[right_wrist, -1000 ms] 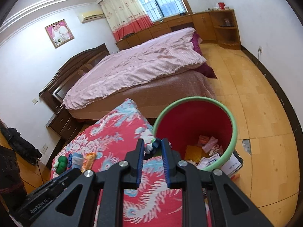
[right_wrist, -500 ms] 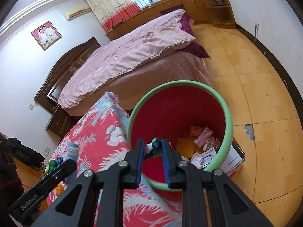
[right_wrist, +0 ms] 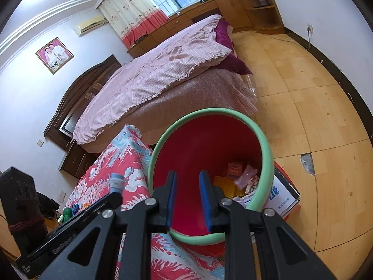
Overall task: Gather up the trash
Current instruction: 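Open both tools to drop the tube and keychain into the bucket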
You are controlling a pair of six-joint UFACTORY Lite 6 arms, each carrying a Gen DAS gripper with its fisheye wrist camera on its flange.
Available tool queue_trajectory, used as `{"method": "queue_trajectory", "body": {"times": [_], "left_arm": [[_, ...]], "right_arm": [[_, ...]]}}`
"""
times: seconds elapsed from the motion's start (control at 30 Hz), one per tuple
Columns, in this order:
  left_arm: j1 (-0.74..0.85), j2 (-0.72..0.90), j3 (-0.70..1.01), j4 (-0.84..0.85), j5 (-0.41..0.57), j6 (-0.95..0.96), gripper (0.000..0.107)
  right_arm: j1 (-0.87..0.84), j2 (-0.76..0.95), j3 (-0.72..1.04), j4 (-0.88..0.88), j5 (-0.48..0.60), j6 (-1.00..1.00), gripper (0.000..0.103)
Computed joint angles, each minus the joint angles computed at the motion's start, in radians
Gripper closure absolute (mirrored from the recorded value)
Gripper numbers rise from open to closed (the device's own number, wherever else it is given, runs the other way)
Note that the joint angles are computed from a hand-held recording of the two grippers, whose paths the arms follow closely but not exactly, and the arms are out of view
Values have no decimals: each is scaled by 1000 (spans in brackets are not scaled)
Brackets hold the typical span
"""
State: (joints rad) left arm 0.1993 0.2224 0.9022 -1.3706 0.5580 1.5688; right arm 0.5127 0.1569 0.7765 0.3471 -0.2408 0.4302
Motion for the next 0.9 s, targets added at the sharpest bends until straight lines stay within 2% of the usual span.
{"method": "queue_trajectory", "body": {"times": [0.17,0.27,0.33,0.73,0.9], "left_arm": [[-9,1,7,-23,-19,0,82],[0,-20,-2,-9,-26,-10,82],[8,-38,-12,1,-32,-19,82],[158,-179,-115,87,21,-89,74],[261,-243,-153,129,62,-98,74]], "right_arm": [[-12,-5,-17,-55,-5,59,75],[-16,-7,-22,-74,-3,77,75],[-14,-15,-28,-77,-3,79,70],[79,-78,-58,120,-5,-80,50],[128,-86,-52,217,1,-164,46]]}}
